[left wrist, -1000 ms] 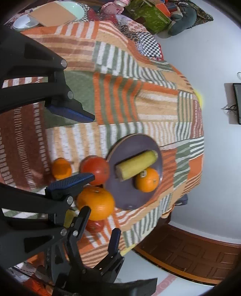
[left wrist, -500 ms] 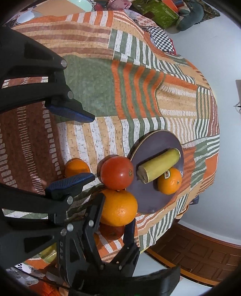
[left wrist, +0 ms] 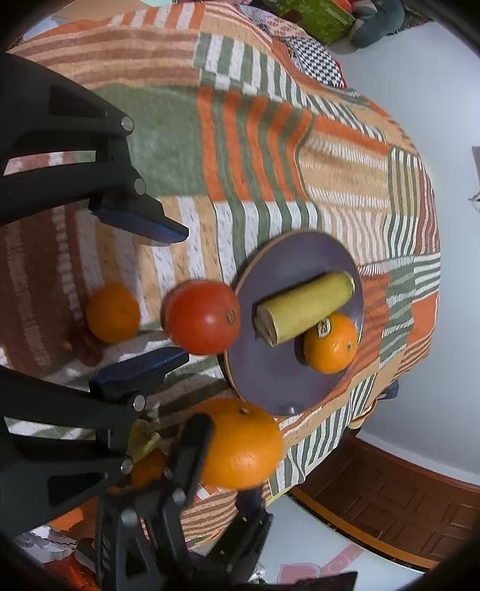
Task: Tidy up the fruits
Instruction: 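Grasp the large orange with the right tool while the left tool grasps a red tomato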
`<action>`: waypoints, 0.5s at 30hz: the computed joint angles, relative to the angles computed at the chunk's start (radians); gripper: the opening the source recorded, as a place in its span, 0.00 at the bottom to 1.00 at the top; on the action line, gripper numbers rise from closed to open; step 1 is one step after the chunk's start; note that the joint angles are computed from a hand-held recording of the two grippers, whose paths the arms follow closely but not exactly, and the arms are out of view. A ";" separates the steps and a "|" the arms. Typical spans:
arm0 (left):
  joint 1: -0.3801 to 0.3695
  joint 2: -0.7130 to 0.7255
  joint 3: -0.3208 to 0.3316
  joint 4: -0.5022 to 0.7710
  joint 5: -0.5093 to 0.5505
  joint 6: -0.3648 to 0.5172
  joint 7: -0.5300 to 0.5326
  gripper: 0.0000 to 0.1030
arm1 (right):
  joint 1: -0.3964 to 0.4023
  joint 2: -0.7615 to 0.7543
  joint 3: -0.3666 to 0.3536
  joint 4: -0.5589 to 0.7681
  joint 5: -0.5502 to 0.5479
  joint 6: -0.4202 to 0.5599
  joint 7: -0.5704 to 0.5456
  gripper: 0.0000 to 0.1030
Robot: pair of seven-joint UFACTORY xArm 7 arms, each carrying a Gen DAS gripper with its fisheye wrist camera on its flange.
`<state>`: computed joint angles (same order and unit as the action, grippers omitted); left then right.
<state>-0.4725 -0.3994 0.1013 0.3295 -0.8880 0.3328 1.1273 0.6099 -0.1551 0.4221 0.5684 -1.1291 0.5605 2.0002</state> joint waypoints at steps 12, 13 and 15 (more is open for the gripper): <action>-0.057 0.149 -0.096 0.055 -0.108 -0.115 0.048 0.62 | -0.043 -0.133 0.039 -0.084 0.086 0.036 -0.017 0.63; -0.058 0.157 -0.098 0.058 -0.111 -0.116 0.051 0.62 | -0.050 -0.137 0.041 -0.089 0.088 0.029 -0.013 0.63; -0.054 0.171 -0.104 0.066 -0.120 -0.111 0.054 0.56 | -0.062 -0.146 0.044 -0.100 0.093 0.019 -0.013 0.63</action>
<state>-0.5264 -0.2287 -0.0028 0.3954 -1.0078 0.2214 1.1818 0.5483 -0.3015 0.4662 0.4686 -1.0359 0.5791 1.9872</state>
